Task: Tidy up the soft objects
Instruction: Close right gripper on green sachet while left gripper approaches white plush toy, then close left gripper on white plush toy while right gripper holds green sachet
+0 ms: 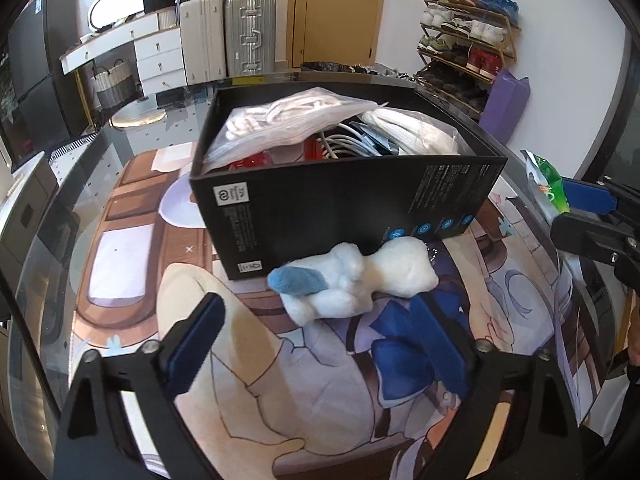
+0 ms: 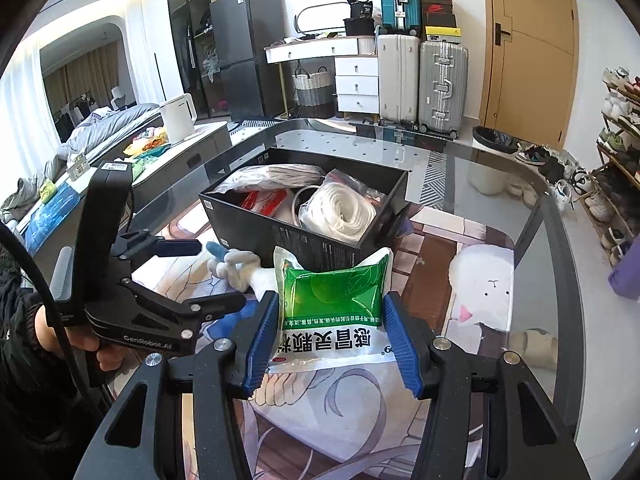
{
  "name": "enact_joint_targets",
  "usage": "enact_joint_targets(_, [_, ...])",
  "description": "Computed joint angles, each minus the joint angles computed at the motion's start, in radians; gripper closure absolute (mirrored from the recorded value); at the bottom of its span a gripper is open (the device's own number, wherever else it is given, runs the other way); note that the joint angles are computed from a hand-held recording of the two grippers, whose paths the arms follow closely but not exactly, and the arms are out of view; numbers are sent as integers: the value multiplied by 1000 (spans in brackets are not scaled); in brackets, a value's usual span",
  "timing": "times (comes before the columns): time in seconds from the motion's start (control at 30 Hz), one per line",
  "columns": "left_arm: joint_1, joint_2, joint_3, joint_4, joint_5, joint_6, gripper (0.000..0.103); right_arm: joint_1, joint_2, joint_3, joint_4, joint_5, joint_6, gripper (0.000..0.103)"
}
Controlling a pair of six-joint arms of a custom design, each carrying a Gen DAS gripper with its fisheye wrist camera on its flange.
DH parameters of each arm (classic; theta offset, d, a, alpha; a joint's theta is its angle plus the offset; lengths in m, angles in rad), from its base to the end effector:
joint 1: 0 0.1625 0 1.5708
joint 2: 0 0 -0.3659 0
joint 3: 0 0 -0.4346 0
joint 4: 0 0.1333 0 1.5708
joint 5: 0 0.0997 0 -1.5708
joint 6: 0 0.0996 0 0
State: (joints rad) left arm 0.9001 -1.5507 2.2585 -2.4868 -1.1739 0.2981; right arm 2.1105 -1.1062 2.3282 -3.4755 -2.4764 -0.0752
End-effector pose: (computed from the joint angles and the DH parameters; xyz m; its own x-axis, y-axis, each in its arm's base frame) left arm -0.1476 -0.4625 0.1765 -0.5595 0.7132 -0.4222 0.8081 0.5827 -0.0865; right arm 0.2674 -0.3395 0.0964 -0.7524 0.0583 0.6561 -0.4565 0.6719 -0.5832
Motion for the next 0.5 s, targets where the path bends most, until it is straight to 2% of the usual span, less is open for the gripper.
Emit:
enact_joint_targets(0.17, [9, 16, -24, 23, -20, -11, 25, 0, 0, 0, 2, -1, 2, 49])
enact_joint_targets(0.3, [13, 19, -28, 25, -35, -9, 43, -6, 6, -4, 3, 3, 3, 49])
enact_joint_targets(0.37, [17, 17, -31, 28, -51, -4, 55, -5, 9, -5, 5, 2, 4, 49])
enact_joint_targets(0.5, [21, 12, -29, 28, -70, -2, 60, -5, 12, -6, 10, 2, 8, 49])
